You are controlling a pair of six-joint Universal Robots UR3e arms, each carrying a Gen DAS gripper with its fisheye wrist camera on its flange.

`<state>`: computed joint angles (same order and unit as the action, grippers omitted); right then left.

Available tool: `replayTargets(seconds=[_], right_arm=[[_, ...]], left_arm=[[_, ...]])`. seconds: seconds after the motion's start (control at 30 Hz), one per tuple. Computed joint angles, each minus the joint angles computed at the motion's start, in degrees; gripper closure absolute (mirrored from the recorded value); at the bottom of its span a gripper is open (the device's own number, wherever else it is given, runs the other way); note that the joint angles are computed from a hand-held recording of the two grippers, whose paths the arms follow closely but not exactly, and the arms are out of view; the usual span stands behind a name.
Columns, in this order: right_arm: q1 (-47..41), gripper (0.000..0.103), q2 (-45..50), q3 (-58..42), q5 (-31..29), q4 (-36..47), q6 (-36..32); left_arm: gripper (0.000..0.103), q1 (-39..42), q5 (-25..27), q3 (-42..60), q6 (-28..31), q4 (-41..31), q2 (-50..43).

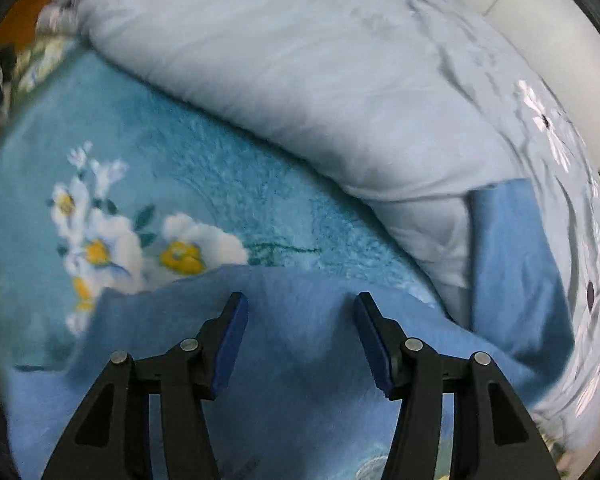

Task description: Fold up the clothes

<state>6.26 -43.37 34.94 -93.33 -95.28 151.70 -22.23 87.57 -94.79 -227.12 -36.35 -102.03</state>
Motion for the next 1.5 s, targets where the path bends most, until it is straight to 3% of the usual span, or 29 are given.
replayTargets(seconds=[0.07,0.17,0.3,0.37,0.57,0.73,0.87,1.0,1.13,1.23,1.37,1.5], right_arm=[[0.1,0.046,2.2,-2.8,-0.5,2.5,0.4],[-1.0,0.05,0.2,1.3,1.2,0.5,2.8],[-1.7,0.086,-5.4,11.6,1.6,-5.8,5.9],[-2.3,0.094,-9.1,17.6,2.6,-9.7,7.1],[-6.8,0.097,-20.8,32.3,6.7,-19.6,10.5],[-18.6,0.097,-35.7,45.3,13.7,-24.5,13.3],[-27.2,0.097,-50.5,58.8,15.8,-25.2,10.3],[-40.8,0.097,-65.9,71.4,19.6,-18.7,3.3],[-57.4,0.097,-77.0,76.9,22.4,-5.1,-9.0],[-65.1,0.097,-83.3,82.3,22.2,0.9,-14.2],[-71.2,0.097,-88.5,85.2,22.8,7.6,-20.6],[-77.7,0.097,-92.3,80.9,25.4,18.6,-29.4]], left_arm=[[0.0,-0.1,0.1,0.2,0.3,0.1,-0.3],[0.0,-0.2,0.1,0.4,0.4,-0.1,-0.4],[0.0,-0.3,0.2,0.4,0.4,-0.3,0.0],[0.0,-0.6,0.3,0.6,0.9,-0.7,0.3],[0.0,-1.3,-2.2,1.4,3.0,-1.3,0.6],[0.0,-3.0,-5.9,5.4,7.8,-3.4,-1.9],[0.0,-6.2,-6.7,12.2,13.0,-7.6,-6.4],[0.0,-9.3,-6.4,18.2,17.6,-11.6,-10.0],[0.0,-11.9,-6.0,22.1,21.6,-13.4,-12.2],[0.001,-13.6,-6.0,24.5,24.4,-14.9,-13.6],[0.002,-15.0,-5.3,25.9,26.3,-15.5,-13.9],[0.002,-15.2,-4.3,24.8,25.7,-14.4,-12.5]])
